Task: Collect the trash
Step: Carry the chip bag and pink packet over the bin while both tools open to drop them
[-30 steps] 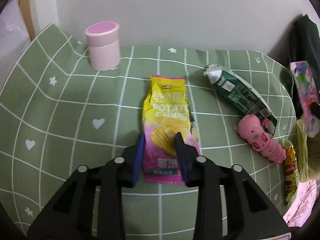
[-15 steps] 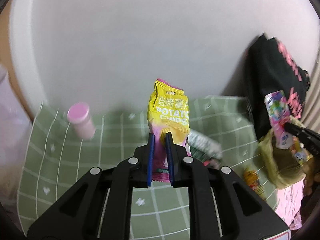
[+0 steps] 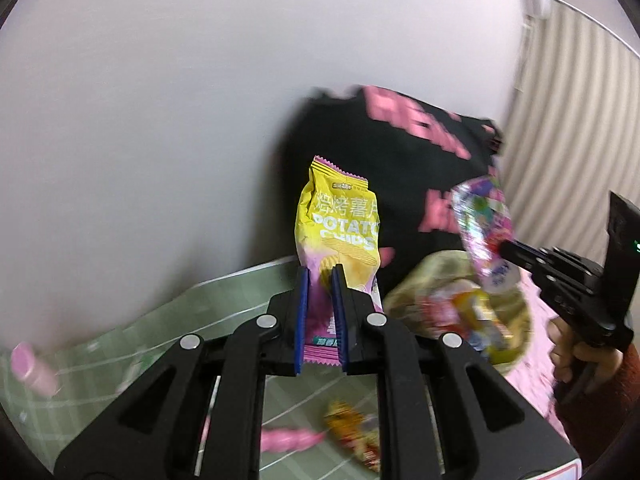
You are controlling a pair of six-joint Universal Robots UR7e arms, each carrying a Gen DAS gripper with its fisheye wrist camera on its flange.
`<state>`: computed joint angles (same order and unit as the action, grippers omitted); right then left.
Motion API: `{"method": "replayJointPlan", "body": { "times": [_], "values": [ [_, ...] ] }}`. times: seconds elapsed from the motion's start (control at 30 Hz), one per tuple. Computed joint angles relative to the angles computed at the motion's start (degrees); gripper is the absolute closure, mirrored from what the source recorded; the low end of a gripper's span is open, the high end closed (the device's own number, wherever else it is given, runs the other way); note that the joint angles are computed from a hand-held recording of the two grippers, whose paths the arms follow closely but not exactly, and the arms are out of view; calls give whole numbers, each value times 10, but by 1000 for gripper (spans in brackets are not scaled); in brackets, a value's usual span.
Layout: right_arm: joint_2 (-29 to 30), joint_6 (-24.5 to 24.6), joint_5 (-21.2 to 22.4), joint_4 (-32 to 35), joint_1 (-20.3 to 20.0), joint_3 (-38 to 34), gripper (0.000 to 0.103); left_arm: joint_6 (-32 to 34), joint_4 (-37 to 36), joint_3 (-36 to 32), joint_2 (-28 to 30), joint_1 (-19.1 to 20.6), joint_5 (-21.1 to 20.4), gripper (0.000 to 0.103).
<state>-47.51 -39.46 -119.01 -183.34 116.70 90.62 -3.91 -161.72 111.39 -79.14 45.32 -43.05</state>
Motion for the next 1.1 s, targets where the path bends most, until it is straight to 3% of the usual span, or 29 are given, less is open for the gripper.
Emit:
{"method": "replayJointPlan", "body": {
  "times": [0.23, 0.6, 0.77, 0.9, 1.1],
  "values": [
    [-31, 0, -45, -27, -16, 16, 99, 41, 18, -64, 77, 10, -83, 91],
    [-69, 19, -83, -36, -34, 42, 99, 45, 53, -122, 134, 30, -154, 91],
    [-72, 42, -88, 29, -48, 42, 99, 48, 75, -136, 151, 36, -181, 91],
    [-56, 61, -98, 111, -60, 34, 99, 56, 132, -168, 179, 47, -231, 90],
    [-32, 73, -132, 155, -74, 10, 99, 92, 201, -224, 254, 52, -209, 90]
  ]
}}
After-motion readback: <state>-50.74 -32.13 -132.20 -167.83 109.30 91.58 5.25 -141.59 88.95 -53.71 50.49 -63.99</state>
